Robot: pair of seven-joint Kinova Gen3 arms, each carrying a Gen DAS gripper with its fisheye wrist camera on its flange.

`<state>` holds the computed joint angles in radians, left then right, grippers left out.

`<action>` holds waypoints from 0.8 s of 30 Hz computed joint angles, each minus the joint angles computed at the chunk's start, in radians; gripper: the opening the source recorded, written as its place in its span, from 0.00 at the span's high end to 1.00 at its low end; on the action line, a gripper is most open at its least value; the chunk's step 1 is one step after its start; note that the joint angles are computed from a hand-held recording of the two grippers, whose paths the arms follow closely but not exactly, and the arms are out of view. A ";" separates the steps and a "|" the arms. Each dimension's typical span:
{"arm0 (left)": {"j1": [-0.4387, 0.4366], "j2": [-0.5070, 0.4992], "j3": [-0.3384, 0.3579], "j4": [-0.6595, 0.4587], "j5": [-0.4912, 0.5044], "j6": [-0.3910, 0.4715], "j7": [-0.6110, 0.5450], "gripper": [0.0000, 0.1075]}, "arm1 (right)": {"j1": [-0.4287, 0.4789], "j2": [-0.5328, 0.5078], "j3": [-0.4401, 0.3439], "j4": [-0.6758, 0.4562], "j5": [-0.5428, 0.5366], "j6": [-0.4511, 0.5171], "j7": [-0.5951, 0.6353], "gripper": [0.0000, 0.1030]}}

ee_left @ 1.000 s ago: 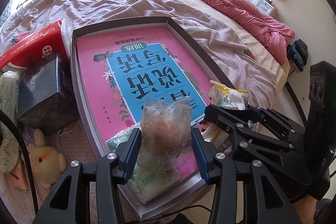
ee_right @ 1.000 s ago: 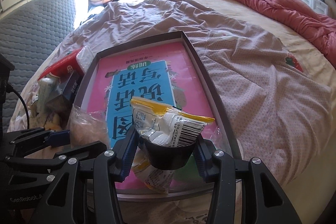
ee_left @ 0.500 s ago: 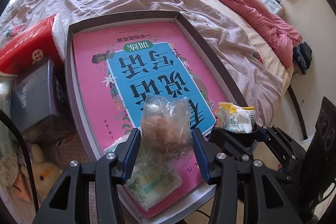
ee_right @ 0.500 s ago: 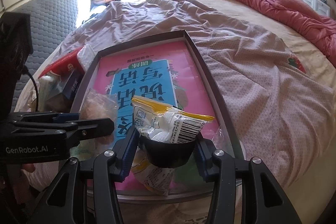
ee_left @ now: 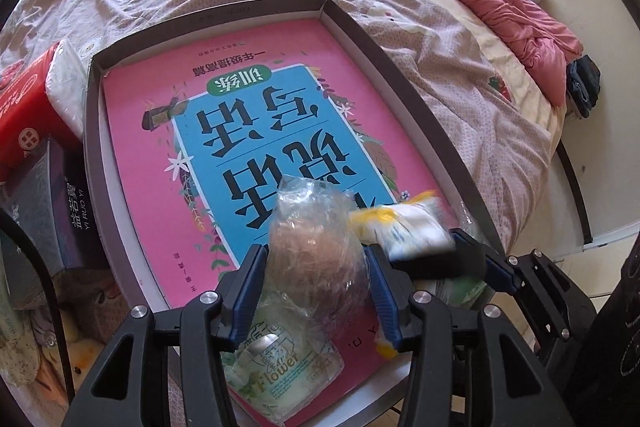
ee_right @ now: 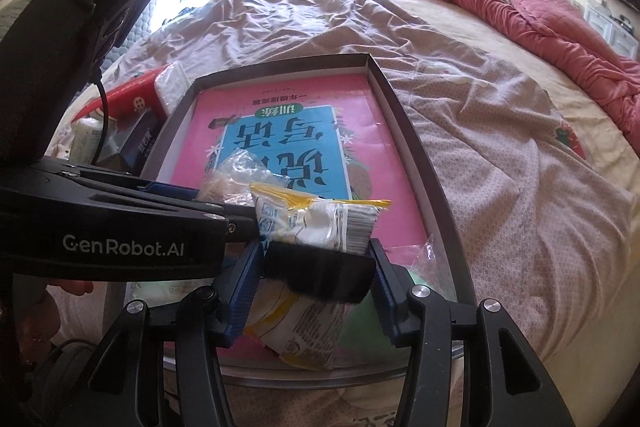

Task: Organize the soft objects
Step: 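Lower the clear bag and snack packet into the tray and open both tools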

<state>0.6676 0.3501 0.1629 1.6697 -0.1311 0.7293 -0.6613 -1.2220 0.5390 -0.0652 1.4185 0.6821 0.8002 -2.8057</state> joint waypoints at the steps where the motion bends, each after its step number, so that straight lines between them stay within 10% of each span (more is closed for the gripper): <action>1: -0.005 0.000 0.003 0.005 0.008 -0.006 -0.004 0.53 | -0.003 0.003 0.000 -0.005 0.001 0.009 0.003 0.46; 24: -0.035 -0.069 0.007 0.139 0.074 -0.173 0.052 0.49 | -0.038 0.014 -0.001 -0.040 0.028 0.095 0.024 0.35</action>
<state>0.6331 0.2810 0.1699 1.8088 -0.0567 0.5559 -0.6094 -1.2600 0.5526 -0.0657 1.3782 0.7098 0.8949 -2.7818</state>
